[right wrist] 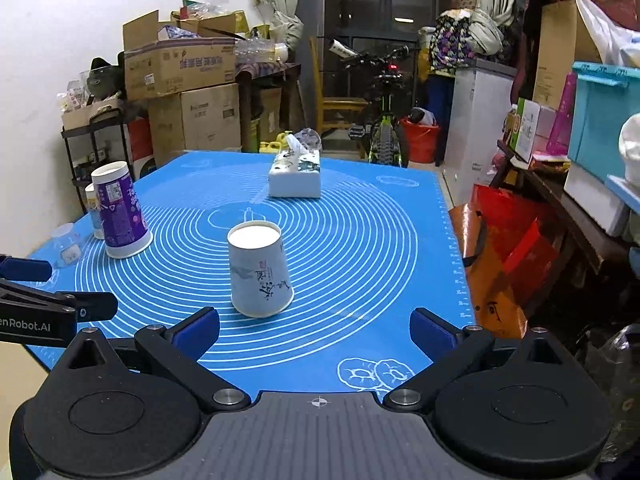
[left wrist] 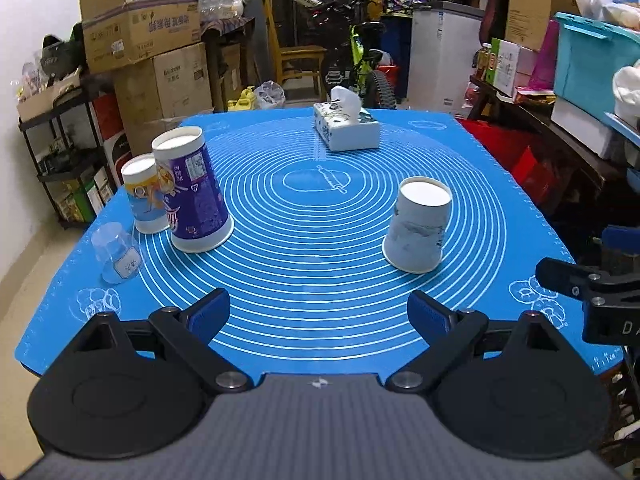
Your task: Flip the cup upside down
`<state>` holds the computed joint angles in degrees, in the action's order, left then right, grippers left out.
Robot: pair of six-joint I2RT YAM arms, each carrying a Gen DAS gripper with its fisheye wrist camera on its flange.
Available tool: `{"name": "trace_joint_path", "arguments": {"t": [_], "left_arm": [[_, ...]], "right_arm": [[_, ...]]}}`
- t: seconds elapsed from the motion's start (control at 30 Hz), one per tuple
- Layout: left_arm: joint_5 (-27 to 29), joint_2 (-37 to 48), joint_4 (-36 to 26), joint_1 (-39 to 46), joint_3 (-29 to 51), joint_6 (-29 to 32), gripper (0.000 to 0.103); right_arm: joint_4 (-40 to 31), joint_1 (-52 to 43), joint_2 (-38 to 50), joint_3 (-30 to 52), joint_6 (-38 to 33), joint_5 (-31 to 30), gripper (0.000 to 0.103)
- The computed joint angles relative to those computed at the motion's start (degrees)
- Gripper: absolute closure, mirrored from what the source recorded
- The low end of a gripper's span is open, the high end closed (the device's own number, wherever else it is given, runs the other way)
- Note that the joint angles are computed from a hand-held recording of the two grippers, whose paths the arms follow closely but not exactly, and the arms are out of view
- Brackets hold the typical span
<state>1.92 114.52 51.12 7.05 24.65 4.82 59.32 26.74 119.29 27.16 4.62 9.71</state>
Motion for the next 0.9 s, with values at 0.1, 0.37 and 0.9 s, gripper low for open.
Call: {"name": "trace_joint_path", "arguments": {"t": [0.1, 0.37, 0.9], "left_arm": [[-0.9, 0.1, 1.0, -0.8, -0.7, 0.9, 0.008], [-1.1, 0.9, 2.8, -1.4, -2.5, 1.9, 0.008], [-1.6, 0.8, 4.5, -2.4, -4.4, 2.0, 0.008]], "right_arm": [[0.6, 0.1, -1.6, -1.9, -0.1, -0.2, 0.002], [0.3, 0.5, -3.6, -3.8, -0.3, -0.4, 0.002], [-0.6, 0.7, -3.2, -4.3, 0.2, -0.7, 0.002]]}}
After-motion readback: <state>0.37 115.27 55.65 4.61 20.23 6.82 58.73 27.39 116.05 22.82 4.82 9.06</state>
